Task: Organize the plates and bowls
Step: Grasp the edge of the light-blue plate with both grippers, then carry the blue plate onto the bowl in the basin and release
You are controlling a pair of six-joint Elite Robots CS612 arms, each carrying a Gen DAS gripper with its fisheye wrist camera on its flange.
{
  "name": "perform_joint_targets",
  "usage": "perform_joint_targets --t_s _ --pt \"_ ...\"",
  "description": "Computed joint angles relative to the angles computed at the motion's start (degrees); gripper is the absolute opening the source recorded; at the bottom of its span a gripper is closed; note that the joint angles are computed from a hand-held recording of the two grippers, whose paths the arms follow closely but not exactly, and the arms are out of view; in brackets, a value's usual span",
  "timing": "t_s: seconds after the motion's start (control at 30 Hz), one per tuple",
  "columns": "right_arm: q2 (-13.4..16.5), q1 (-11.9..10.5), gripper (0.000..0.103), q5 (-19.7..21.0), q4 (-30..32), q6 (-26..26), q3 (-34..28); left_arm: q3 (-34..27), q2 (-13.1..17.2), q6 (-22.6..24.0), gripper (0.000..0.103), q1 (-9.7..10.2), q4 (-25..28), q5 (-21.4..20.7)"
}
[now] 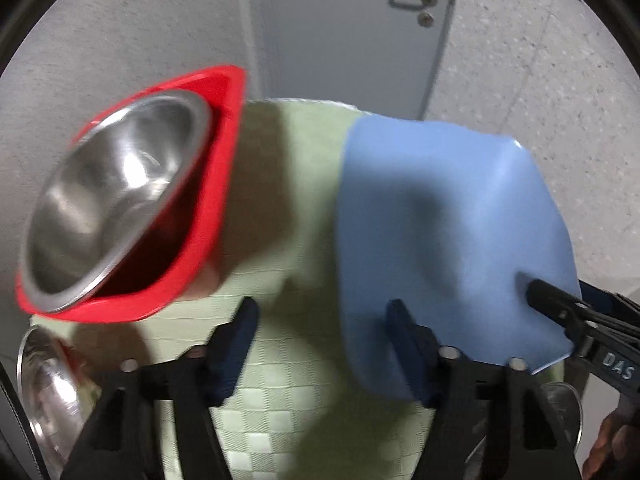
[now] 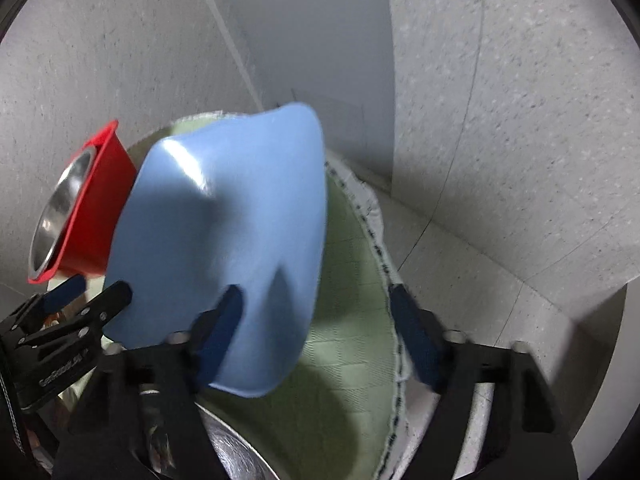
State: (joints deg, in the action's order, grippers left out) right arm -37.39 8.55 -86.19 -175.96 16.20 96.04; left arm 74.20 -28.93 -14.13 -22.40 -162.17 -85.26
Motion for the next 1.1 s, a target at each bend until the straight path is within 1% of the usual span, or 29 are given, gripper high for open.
perform_joint_targets --t_s 0.03,0.07,0.1,0.13,0.2,0.27,0.43,0.5,0.6,0.7,0.8,0.87,0.93,1.0,1.1 --pt "0.09 0.08 0.054 0.15 0.69 -0.53 -0.29 -1.14 0.6 0.68 0.041 0.25 0.54 -1.0" --pt "0.18 0.16 0.05 0.24 1.08 -0.9 -0.49 -1.65 0.81 1.4 0.03 0.4 0.84 -2.07" --pt "0.28 0.14 0.043 0.98 1.28 -1.22 -0.69 -1.99 1.0 2.3 0.02 0.53 0.76 -3.26" --pt "0.3 0.18 0.037 1.44 1.69 -1.58 -0.83 -1.93 1.03 3.0 0.02 0.68 0.41 -3.59" --pt "0.31 0.46 0.033 1.51 1.89 -2.21 -1.15 -2.31 1.34 4.65 0.017 0.7 -0.88 -3.34" --pt "0.11 0.78 0.033 0.2 1.61 -2.33 -1.09 -2.84 1.84 5.05 0.017 0.79 -2.08 -2.82" --pt "-0.76 0.37 0.033 1.15 0.4 -1.94 -0.3 -1.25 1.14 4.42 0.014 1.61 -5.32 -5.58" --pt "-1.26 0.55 0.033 0.87 -0.01 -2.11 -0.13 0.49 0.06 3.31 0.014 1.88 -7.11 -6.34" --pt "-2.26 1.05 0.033 0.21 -1.78 -2.37 0.35 2.52 -1.28 3.97 0.014 2.13 -10.78 -5.27" --pt "-3.24 1.54 0.033 0.03 -3.48 -3.22 0.59 4.79 -3.01 2.94 0.014 2.76 -14.04 -5.51" --pt "-4.0 2.45 0.033 0.37 -4.63 -4.38 -0.1 7.13 -4.86 2.19 0.014 3.6 -17.86 -3.89" --pt "-3.95 3.43 0.033 0.84 -4.84 -5.44 -1.63 8.29 -5.85 1.44 0.014 4.12 -19.04 -3.0" --pt "-3.56 4.15 0.033 1.88 -4.36 -6.65 -3.44 9.51 -6.79 -0.14 0.014 5.09 -20.28 -2.48" --pt "-2.85 4.98 0.033 2.87 -3.47 -7.98 -5.41 10.67 -7.58 -1.67 0.014 5.98 -21.42 -1.33" --pt "-1.33 6.32 0.033 4.52 -1.55 -9.78 -8.87 11.51 -8.16 -3.24 0.014 7.26 -21.3 0.56"
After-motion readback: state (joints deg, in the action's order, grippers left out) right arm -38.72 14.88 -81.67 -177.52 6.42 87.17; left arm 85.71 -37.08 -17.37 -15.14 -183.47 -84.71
